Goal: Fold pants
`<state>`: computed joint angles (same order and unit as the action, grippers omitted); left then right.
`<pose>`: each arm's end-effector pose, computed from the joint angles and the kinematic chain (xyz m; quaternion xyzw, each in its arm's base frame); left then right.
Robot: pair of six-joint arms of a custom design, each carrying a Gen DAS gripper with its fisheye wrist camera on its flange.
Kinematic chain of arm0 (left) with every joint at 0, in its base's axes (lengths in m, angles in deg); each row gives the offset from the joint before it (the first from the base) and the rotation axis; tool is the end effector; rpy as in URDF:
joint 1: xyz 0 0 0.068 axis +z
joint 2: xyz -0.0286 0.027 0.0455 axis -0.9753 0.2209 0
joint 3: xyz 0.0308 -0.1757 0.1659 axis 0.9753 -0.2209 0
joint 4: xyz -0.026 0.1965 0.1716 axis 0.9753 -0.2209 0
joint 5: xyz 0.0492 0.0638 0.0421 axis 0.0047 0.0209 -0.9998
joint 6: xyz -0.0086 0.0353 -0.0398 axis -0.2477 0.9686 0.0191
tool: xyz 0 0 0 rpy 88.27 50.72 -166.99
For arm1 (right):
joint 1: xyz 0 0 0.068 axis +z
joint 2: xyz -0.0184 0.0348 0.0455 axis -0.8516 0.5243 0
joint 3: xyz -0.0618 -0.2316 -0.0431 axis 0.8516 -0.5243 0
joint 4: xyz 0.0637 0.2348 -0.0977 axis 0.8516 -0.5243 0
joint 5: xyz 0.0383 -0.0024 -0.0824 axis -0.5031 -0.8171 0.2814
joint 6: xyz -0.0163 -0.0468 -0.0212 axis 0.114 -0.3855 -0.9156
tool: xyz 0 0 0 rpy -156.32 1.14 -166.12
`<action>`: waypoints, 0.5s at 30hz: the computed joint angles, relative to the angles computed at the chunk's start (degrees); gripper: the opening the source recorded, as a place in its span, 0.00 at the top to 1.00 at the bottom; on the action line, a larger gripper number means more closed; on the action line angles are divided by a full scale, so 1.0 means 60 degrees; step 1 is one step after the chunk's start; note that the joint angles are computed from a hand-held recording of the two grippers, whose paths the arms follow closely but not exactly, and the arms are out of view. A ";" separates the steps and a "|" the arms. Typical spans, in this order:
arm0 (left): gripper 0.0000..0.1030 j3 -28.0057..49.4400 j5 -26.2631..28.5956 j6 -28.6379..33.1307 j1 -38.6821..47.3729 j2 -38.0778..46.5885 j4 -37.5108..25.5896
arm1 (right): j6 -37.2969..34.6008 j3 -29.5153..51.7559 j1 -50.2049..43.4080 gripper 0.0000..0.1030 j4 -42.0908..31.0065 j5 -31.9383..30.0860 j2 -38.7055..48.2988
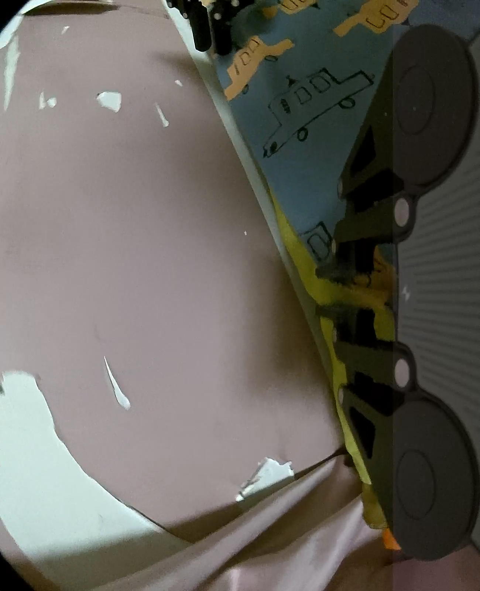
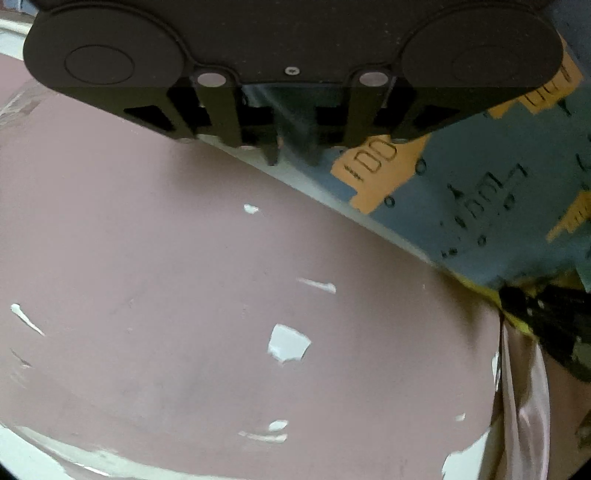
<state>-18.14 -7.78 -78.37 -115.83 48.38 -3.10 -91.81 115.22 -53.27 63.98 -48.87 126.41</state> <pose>0.2504 -0.1740 0.1487 -0.0558 0.9371 0.1187 0.3234 0.3903 0.0537 0.0988 -0.4609 0.7941 0.1408 0.3703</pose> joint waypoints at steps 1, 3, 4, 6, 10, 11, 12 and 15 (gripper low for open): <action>0.68 -0.0226 0.0184 0.0040 0.0121 -0.0215 0.0166 | 0.0045 0.0169 -0.0035 0.63 -0.0186 -0.0124 0.0088; 0.57 -0.0638 0.0453 0.0022 0.0331 -0.0510 0.0485 | 0.0180 0.0349 -0.0078 0.56 -0.0431 -0.0158 0.0158; 0.57 -0.0773 0.0521 0.0010 0.0363 -0.0625 0.0580 | 0.0376 0.0473 0.0003 0.56 -0.0492 -0.0126 0.0261; 0.56 -0.0976 0.0774 0.0108 0.0450 -0.0835 0.0761 | 0.0624 0.0908 0.0103 0.54 -0.0927 -0.0074 0.0549; 0.58 -0.0979 0.0960 0.0533 0.0459 -0.0979 0.0658 | 0.0724 0.1619 0.0296 0.61 -0.1884 0.0330 0.0993; 0.70 -0.0926 0.1048 0.0676 0.0466 -0.0934 0.0595 | 0.0749 0.1697 0.0329 0.74 -0.2008 0.0413 0.1039; 0.88 -0.0832 0.1118 0.0823 0.0455 -0.0791 0.0503 | 0.0819 0.1652 0.0376 0.82 -0.1990 0.0480 0.0994; 0.99 -0.0403 0.0876 0.0850 0.0255 -0.0339 0.0072 | 0.0798 0.1431 0.0549 0.99 -0.1901 0.0726 0.0739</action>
<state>-20.56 -2.52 -73.27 -114.30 46.35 -2.67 -87.02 123.80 -49.97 52.58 -44.51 130.85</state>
